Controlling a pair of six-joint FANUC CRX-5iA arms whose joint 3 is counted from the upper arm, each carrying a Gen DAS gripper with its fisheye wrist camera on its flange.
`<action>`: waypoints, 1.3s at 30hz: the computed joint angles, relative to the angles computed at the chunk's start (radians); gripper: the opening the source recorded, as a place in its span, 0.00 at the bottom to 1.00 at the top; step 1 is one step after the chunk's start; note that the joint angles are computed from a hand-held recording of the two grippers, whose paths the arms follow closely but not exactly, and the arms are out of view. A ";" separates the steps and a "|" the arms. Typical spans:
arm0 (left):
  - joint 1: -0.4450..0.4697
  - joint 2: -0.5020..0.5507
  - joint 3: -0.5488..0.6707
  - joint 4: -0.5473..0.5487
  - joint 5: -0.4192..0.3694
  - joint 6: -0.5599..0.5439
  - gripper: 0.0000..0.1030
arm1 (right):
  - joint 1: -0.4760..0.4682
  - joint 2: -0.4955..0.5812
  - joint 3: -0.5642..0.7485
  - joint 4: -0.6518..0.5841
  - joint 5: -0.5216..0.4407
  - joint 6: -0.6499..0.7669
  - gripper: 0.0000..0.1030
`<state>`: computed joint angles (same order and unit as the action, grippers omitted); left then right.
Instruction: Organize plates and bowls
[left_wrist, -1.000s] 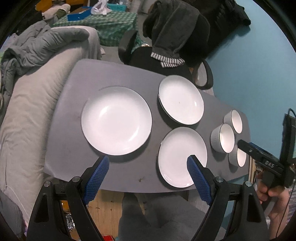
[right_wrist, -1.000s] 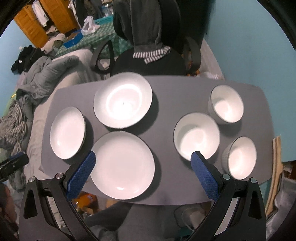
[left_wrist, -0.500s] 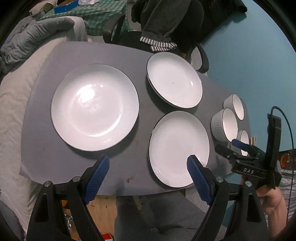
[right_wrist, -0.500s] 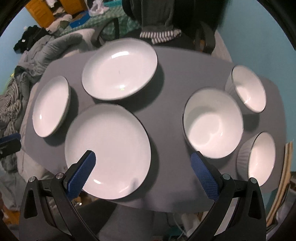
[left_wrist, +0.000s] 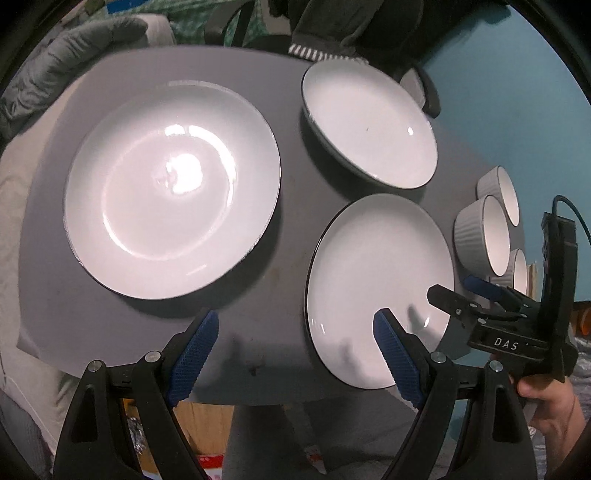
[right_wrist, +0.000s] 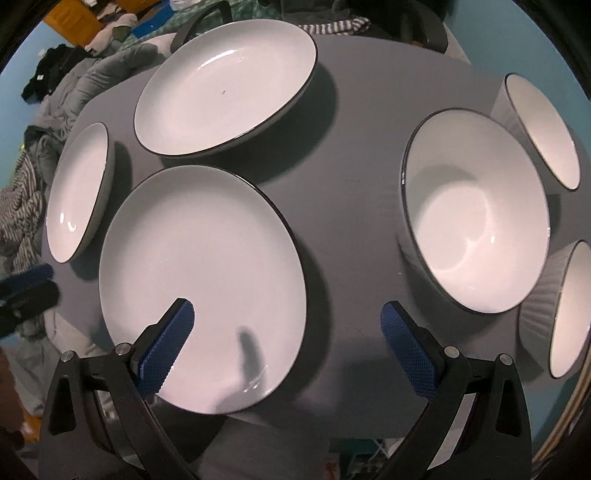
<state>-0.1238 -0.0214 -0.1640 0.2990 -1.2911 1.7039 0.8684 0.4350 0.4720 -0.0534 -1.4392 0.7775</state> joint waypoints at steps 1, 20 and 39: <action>0.000 0.005 -0.001 0.003 0.002 0.004 0.85 | -0.006 -0.001 -0.003 -0.011 0.005 0.004 0.93; -0.022 0.100 0.016 0.026 -0.019 0.019 0.34 | -0.045 -0.013 -0.037 -0.076 0.034 0.054 0.25; 0.027 0.102 -0.033 0.080 -0.054 -0.058 0.15 | -0.067 -0.010 -0.026 -0.153 0.057 0.065 0.24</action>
<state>-0.0966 0.0802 -0.1975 0.3794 -1.3446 1.6455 0.8013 0.4248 0.4464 -0.2067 -1.3819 0.8429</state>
